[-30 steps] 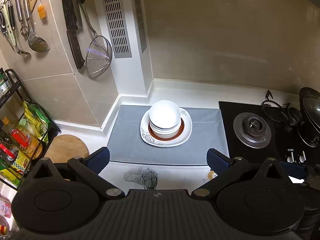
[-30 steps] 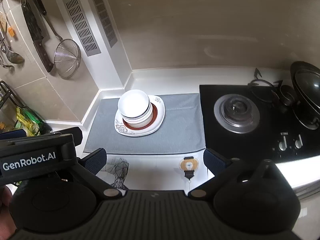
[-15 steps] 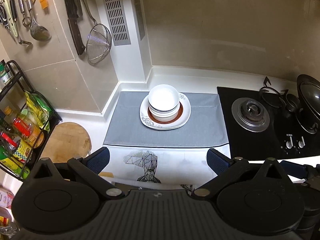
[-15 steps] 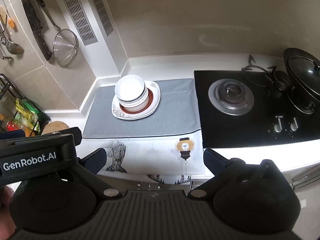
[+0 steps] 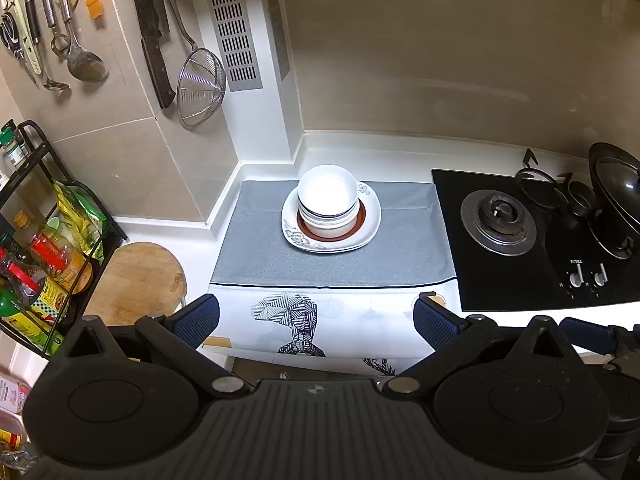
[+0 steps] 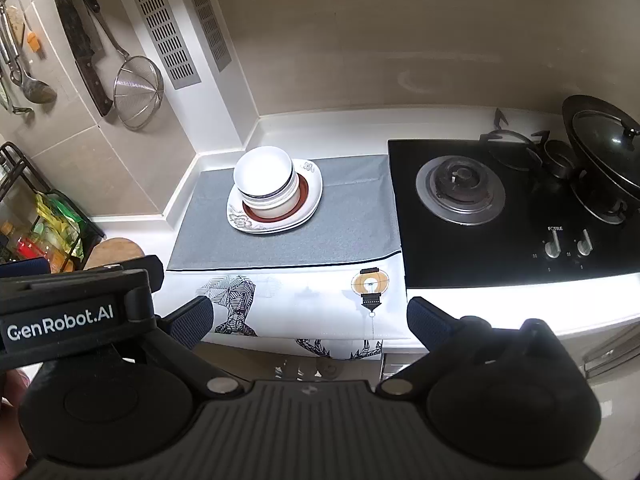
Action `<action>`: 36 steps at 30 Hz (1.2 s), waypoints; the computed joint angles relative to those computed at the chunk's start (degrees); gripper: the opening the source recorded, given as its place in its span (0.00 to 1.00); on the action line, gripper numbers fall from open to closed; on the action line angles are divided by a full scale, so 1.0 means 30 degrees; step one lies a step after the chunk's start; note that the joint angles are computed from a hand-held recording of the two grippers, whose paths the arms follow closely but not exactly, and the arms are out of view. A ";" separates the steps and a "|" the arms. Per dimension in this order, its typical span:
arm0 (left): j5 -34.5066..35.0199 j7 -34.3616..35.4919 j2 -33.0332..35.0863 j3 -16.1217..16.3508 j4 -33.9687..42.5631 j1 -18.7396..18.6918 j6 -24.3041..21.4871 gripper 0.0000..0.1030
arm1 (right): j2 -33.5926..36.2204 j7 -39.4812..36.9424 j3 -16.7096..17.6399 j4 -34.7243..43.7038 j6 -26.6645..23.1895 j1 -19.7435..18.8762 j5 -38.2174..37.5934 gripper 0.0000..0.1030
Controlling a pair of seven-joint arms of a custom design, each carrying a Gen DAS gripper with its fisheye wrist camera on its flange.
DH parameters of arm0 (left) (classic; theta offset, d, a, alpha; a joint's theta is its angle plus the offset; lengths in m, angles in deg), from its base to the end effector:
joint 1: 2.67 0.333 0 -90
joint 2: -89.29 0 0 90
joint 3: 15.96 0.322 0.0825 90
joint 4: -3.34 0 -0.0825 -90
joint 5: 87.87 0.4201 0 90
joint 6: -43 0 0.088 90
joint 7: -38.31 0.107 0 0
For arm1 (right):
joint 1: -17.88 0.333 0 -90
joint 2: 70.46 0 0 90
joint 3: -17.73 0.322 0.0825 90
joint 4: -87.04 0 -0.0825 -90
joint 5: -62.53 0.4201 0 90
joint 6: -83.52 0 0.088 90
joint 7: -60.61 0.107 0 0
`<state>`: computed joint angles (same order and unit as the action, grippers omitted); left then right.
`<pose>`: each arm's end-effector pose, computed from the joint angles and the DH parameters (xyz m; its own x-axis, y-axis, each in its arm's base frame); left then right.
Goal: Organize plates and bowls
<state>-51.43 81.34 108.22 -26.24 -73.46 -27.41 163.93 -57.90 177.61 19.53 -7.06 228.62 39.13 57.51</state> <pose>0.6292 -0.3795 0.6022 0.0649 -0.9910 -0.1171 -0.7726 0.0244 -0.6345 0.6557 0.2778 0.5589 0.0527 -0.9757 -0.2125 -0.8054 0.0842 -0.5867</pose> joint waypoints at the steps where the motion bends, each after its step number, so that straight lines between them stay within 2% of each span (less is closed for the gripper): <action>1: -0.0010 0.0045 -0.0010 -0.0005 -0.0008 0.0007 0.0008 1.00 | -0.0042 -0.0019 0.0001 -0.0042 0.0003 -0.0013 0.0029 1.00; 19: 0.0028 0.0174 -0.0085 -0.0024 -0.0123 -0.0013 0.0163 1.00 | -0.0259 0.0043 0.0044 -0.0308 0.0137 -0.0111 0.0146 1.00; 36: -0.0752 0.0854 0.0122 -0.0002 -0.0035 0.0366 0.0309 1.00 | 0.0587 0.0059 -0.0003 0.0749 -0.0534 0.0087 0.0177 1.00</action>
